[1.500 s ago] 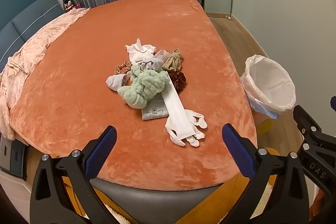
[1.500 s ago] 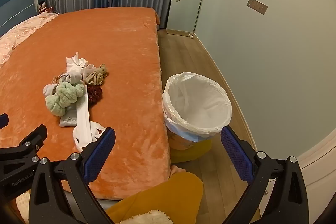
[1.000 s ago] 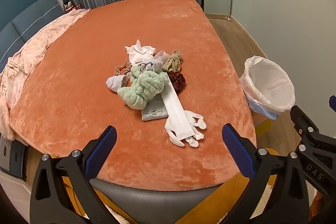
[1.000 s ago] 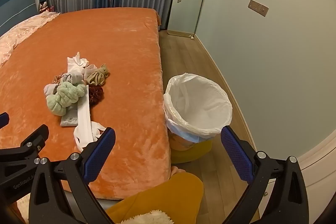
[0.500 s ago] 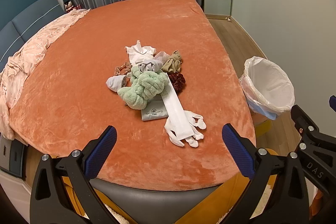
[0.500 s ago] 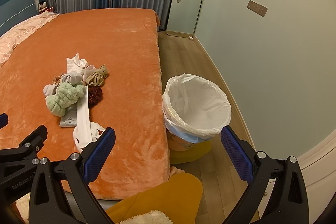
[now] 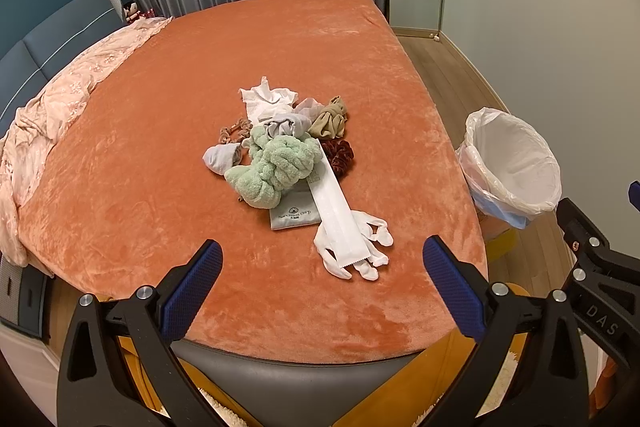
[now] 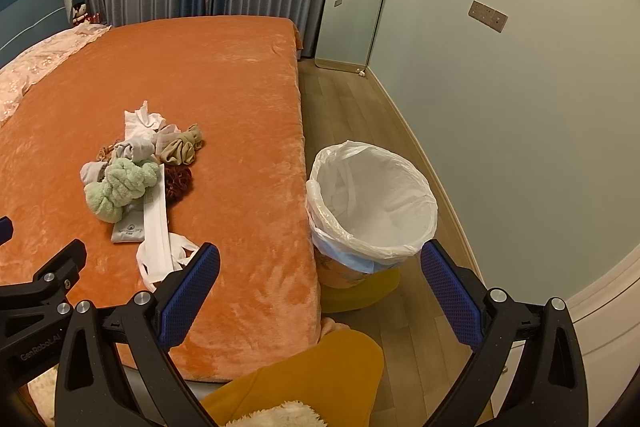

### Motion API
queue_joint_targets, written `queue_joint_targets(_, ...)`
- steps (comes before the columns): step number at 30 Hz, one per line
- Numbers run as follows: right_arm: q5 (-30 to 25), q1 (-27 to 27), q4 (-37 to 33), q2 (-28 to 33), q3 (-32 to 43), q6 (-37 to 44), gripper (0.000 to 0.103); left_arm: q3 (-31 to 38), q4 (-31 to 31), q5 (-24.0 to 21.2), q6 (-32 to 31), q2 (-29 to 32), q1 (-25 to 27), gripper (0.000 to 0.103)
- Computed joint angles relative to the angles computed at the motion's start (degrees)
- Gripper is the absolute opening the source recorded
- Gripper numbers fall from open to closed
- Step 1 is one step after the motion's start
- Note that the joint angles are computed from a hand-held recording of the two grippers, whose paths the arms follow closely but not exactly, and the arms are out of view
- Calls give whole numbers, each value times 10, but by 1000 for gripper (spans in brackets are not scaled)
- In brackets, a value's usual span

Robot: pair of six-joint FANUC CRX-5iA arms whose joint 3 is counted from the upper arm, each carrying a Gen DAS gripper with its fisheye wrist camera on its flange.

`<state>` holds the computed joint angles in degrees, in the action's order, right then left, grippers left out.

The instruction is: Collect trash

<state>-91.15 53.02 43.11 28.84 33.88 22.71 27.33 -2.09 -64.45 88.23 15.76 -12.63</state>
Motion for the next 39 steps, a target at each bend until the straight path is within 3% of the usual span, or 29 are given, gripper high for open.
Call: queue_joint_targets(39, -2, -6, 4, -2, 1, 13, 96, -3, -1, 1, 1, -3, -2, 96)
